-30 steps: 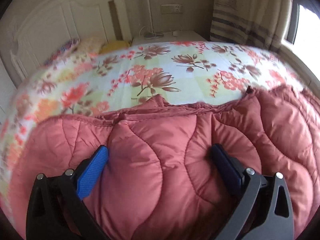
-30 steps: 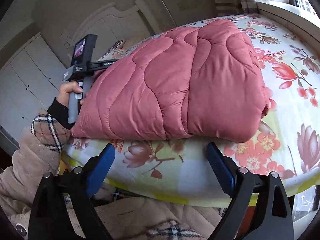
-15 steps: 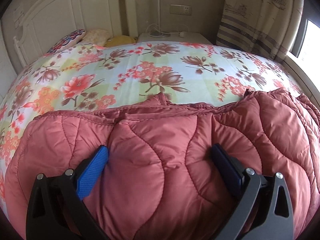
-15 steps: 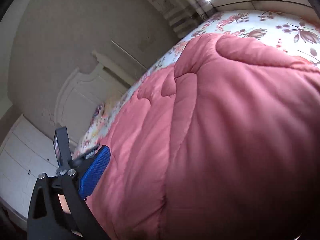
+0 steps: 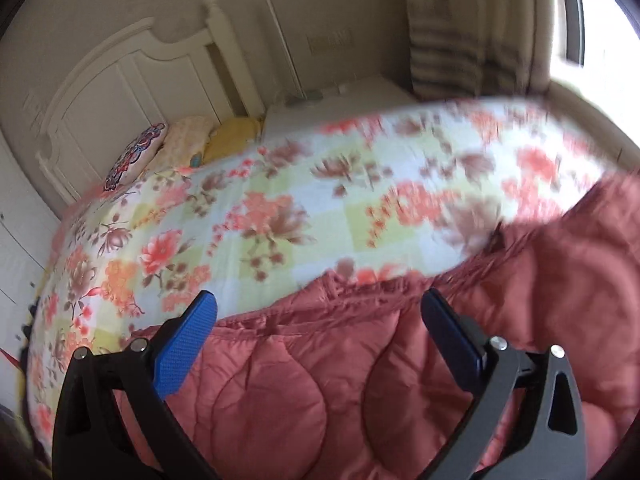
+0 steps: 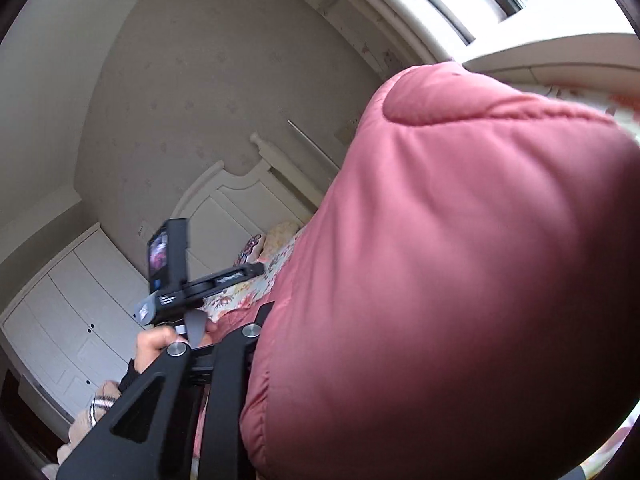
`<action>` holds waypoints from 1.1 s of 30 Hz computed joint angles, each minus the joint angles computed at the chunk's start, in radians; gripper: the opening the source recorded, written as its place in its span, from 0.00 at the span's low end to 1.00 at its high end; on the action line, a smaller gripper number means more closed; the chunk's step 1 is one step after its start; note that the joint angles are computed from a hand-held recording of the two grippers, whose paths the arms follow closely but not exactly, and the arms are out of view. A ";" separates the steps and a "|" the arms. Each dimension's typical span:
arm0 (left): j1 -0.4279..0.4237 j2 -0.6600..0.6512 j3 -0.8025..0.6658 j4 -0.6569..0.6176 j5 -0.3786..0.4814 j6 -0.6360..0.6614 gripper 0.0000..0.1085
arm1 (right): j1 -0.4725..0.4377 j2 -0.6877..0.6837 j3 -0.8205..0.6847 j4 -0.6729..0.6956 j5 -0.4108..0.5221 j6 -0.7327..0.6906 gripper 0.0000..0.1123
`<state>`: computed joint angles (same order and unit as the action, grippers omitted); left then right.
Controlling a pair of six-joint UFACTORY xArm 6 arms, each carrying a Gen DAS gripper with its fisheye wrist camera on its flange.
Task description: Fold large clothes
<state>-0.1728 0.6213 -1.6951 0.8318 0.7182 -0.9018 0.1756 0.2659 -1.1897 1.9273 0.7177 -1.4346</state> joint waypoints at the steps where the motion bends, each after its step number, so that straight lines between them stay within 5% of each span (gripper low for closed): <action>1: -0.008 0.033 -0.027 -0.012 0.014 0.019 0.93 | -0.005 -0.014 0.012 0.013 -0.002 -0.027 0.31; 5: -0.014 0.052 -0.010 0.017 -0.034 -0.043 0.92 | 0.005 -0.045 0.028 0.013 -0.046 -0.117 0.31; 12: -0.021 -0.306 0.402 0.395 -0.148 -0.448 0.93 | 0.035 -0.078 0.037 0.050 -0.115 -0.234 0.31; 16: -0.074 -0.325 0.498 0.436 -0.161 -0.452 0.93 | 0.051 -0.091 0.044 0.055 -0.152 -0.270 0.31; 19: -0.122 -0.284 0.489 0.572 -0.085 -0.563 0.93 | 0.072 -0.073 0.022 0.037 -0.192 -0.289 0.31; 24: -0.061 -0.325 0.526 0.501 -0.203 -0.515 0.93 | 0.087 -0.077 0.008 0.032 -0.230 -0.328 0.31; 29: -0.070 -0.487 0.692 0.642 -0.248 -0.675 0.93 | 0.097 -0.084 0.012 0.042 -0.276 -0.352 0.31; 33: -0.126 -0.449 0.711 0.719 -0.210 -0.739 0.93 | 0.120 -0.079 -0.001 0.043 -0.314 -0.352 0.31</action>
<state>-0.2988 0.1720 -0.9845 1.5510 0.5086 -1.6409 0.2954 0.1871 -1.1910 1.9703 0.4040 -1.7867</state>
